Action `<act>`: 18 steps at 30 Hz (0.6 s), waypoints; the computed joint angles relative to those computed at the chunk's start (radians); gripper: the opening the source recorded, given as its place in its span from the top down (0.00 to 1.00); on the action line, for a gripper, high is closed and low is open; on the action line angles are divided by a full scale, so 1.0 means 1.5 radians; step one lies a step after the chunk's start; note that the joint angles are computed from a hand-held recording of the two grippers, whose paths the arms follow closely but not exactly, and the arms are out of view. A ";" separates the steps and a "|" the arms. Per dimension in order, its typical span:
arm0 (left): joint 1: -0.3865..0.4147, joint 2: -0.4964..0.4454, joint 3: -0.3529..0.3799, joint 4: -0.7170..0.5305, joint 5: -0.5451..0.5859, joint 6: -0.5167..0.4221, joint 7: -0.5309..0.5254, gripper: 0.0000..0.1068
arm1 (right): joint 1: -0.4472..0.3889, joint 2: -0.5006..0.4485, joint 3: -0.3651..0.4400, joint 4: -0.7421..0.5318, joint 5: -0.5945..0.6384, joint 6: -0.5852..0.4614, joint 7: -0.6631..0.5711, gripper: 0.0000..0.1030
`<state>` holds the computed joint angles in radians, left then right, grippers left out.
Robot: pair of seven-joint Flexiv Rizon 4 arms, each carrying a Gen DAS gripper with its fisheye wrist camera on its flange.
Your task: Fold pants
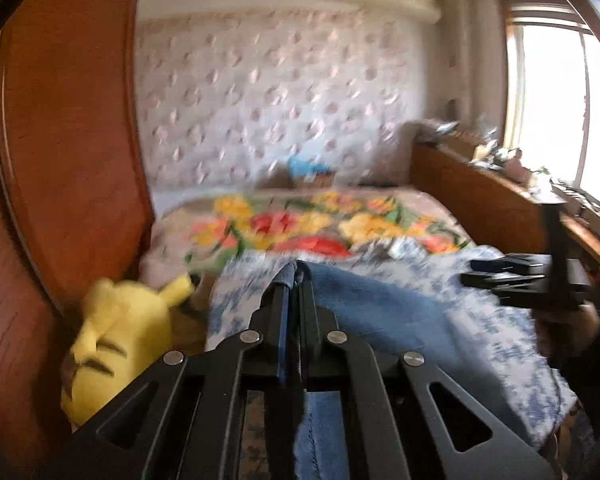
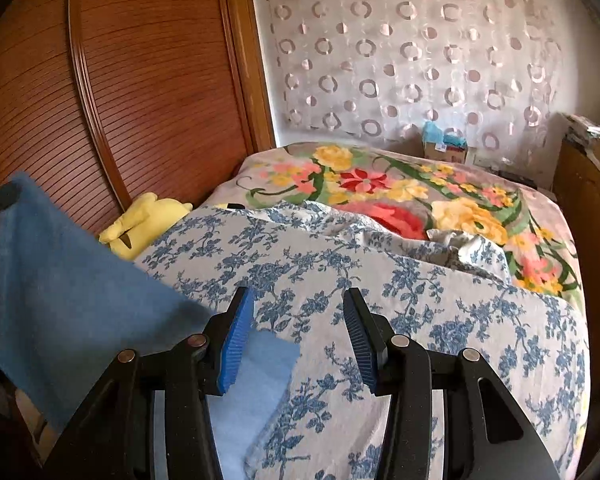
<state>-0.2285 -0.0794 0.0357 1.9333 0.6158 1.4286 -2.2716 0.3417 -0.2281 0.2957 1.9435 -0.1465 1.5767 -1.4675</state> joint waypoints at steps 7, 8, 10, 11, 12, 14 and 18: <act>-0.010 -0.058 0.020 0.034 -0.049 -0.026 0.018 0.87 | -0.023 -0.017 0.060 -0.007 0.072 -0.056 -0.072 0.53; -0.014 -0.060 0.026 0.041 -0.048 -0.019 0.013 0.82 | -0.004 -0.020 0.039 -0.004 0.059 -0.062 -0.058 0.53; -0.029 -0.062 0.039 0.045 -0.031 -0.013 -0.010 0.76 | 0.039 -0.026 -0.014 0.008 0.014 -0.063 -0.012 0.53; -0.033 -0.062 0.041 0.048 -0.028 -0.010 -0.015 0.72 | 0.054 -0.032 -0.031 0.005 -0.005 -0.072 0.010 0.53; -0.033 -0.063 0.041 0.055 -0.032 0.001 -0.014 0.72 | 0.061 -0.039 -0.042 0.001 -0.018 -0.082 0.027 0.53; -0.038 -0.063 0.043 0.064 -0.037 0.014 -0.017 0.72 | 0.069 -0.058 -0.051 -0.020 -0.034 -0.107 0.054 0.53; -0.046 -0.072 0.040 0.075 -0.057 0.037 -0.005 0.72 | 0.113 -0.083 -0.116 -0.020 -0.124 -0.092 0.141 0.40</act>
<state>-0.2968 -0.1870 0.0953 2.0456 0.5302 1.4842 -2.2785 0.5116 -0.3523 0.1213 1.9140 -0.3332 1.4379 -1.2557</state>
